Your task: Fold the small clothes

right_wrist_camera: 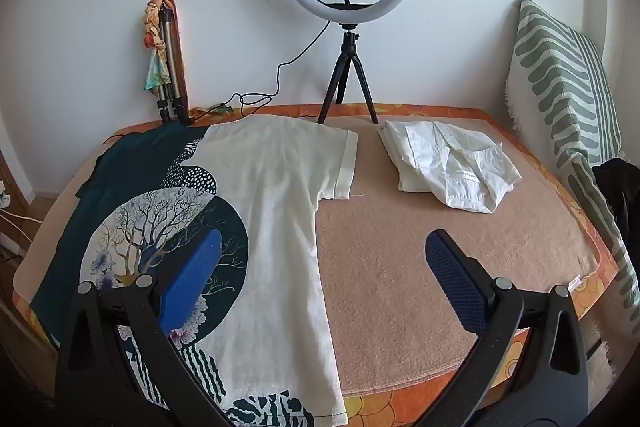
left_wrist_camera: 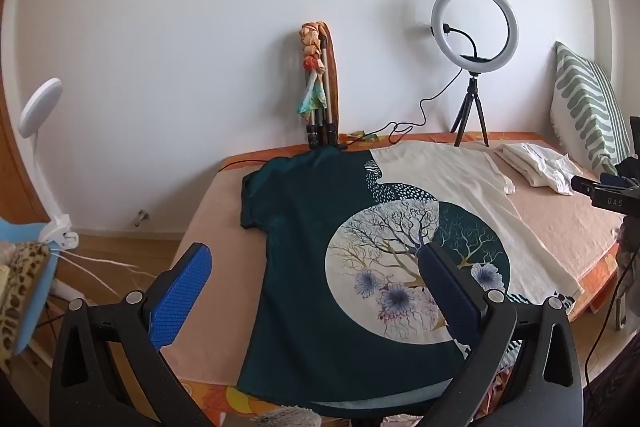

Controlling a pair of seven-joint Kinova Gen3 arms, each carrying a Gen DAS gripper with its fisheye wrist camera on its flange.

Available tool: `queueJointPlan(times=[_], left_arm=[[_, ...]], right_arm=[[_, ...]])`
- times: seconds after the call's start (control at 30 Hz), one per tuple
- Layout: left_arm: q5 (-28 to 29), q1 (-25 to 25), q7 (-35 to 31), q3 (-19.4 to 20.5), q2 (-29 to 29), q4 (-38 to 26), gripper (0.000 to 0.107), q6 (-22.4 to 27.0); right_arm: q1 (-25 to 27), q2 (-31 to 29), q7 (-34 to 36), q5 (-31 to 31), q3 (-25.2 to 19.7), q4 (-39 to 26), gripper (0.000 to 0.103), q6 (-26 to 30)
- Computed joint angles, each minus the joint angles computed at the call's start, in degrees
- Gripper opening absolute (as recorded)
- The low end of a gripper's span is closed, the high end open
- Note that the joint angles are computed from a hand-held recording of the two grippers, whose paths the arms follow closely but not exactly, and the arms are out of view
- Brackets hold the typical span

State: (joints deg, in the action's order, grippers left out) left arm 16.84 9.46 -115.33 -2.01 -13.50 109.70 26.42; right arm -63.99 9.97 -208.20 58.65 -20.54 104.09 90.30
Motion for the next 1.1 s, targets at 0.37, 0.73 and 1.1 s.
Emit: queueJointPlan(times=[0.37,0.73,1.1], left_arm=[[1.11,0.27,0.13,-0.67,-1.08,1.27,0.103,-1.54],[0.92,0.76,0.66,-1.23,-0.7,1.01,0.103,-1.63],[0.8,0.74,0.56,-1.26,-0.99,0.98,0.103,-1.71]], right_arm=[[0.4,-0.4,-0.34,-0.15,0.09,0.53,0.103,-0.76],[0.6,-0.37,0.24,-0.08,-0.08,0.39,0.103,-0.33],[0.85,-0.4,0.14,-0.1,-0.08,0.66,0.103,-0.65]])
